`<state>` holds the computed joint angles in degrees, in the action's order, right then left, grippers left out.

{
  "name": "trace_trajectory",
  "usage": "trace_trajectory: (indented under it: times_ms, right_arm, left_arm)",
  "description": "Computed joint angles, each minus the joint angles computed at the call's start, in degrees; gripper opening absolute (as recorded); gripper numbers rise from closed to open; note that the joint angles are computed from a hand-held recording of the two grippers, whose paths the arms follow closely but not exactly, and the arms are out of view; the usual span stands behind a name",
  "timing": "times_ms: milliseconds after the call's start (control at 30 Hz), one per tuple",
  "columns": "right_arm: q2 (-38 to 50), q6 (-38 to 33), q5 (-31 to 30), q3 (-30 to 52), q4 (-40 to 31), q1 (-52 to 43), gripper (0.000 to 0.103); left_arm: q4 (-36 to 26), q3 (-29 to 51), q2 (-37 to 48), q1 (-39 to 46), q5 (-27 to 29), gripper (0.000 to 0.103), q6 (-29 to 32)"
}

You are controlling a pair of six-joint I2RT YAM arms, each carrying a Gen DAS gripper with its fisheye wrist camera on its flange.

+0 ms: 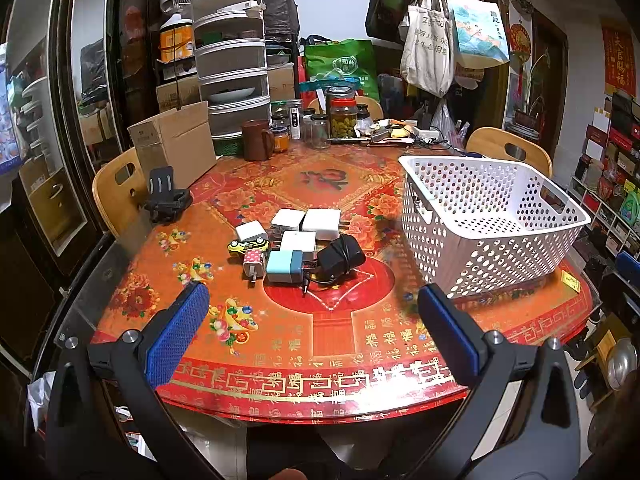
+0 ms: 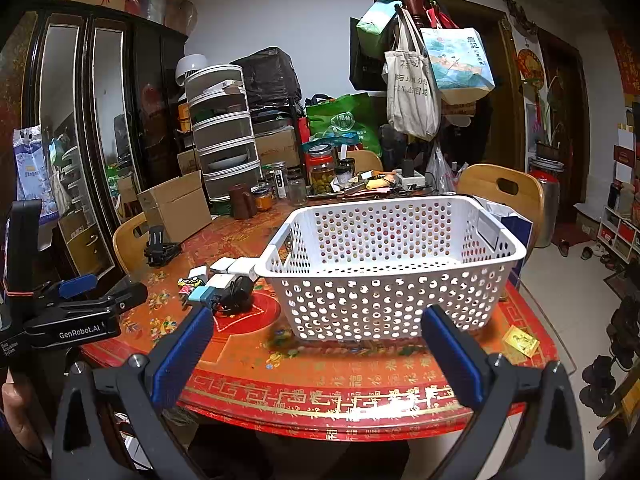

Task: Organize rigid objects

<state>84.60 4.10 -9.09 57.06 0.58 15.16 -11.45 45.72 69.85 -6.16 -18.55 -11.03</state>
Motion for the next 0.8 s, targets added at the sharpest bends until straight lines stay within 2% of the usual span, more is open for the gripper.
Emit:
trace_trajectory:
  times_ms: [400,533,667,733,800]
  right_arm:
    - [1.31,-0.02,0.55,-0.20,0.69,-0.62,0.103]
    - [4.44,-1.57,4.40,2.07,0.21,-1.94,0.103]
    - [11.12,-3.49,7.79,10.64,-1.42,-7.45,0.103]
    - [16.97,-2.74,7.19,19.14,-5.56,-11.00,0.103]
    - [25.74,-1.98,5.43,31.98,-12.56,-14.26,0.102]
  left_arm:
    - [1.36,-0.60,0.98,-0.02,0.16,0.103,-0.49]
    - [3.95,-0.13,4.29,2.66,3.45,0.103,-0.86]
    - [6.16,2.09,8.95,7.46,6.49,0.103,-0.51]
    - [6.60,4.20,11.92,10.98,9.10,0.103,-0.54]
    - [5.39,7.06,15.75,13.21,9.87,0.103,-0.67]
